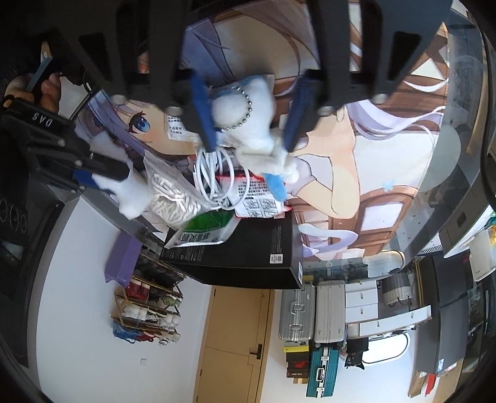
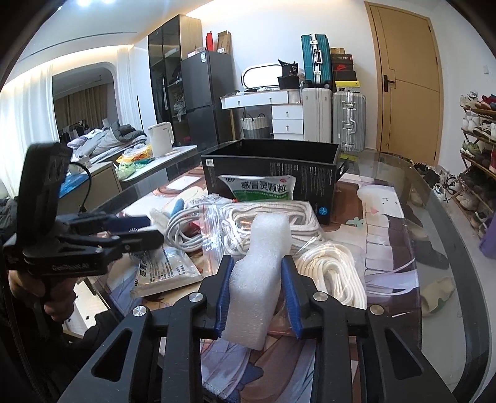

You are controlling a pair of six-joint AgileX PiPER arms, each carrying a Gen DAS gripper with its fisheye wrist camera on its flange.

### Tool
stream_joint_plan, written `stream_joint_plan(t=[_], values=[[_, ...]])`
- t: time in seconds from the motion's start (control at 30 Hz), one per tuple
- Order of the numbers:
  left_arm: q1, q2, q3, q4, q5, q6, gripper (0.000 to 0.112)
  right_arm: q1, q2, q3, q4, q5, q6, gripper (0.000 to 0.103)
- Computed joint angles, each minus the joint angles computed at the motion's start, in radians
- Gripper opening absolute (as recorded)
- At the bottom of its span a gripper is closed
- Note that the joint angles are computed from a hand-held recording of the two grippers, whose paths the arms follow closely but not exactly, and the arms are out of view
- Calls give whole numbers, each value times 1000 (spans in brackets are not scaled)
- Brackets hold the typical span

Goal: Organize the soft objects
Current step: 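Close the left tool on the white plush toy while the right tool grips the white foam tube, then lift and carry the plush toy and foam tube over the black box with both tools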

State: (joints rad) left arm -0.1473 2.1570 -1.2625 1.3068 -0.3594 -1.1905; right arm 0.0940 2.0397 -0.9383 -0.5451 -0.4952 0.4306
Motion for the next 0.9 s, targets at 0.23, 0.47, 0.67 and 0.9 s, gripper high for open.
stream_joint_plan(t=[0.23,0.47,0.67,0.9], values=[[12,-12,0,70,-15,-72,29,-1,-15,17,27,-24,-22,28],[27,-38,20,39,-40,-41,29,-6,-35,37,33,-54,-31,26],[40,-63,31,22,-54,-25,29,-6,-51,51,46,-70,-46,23],[55,-83,25,16,-75,-27,29,-13,-73,55,35,-80,-31,23]])
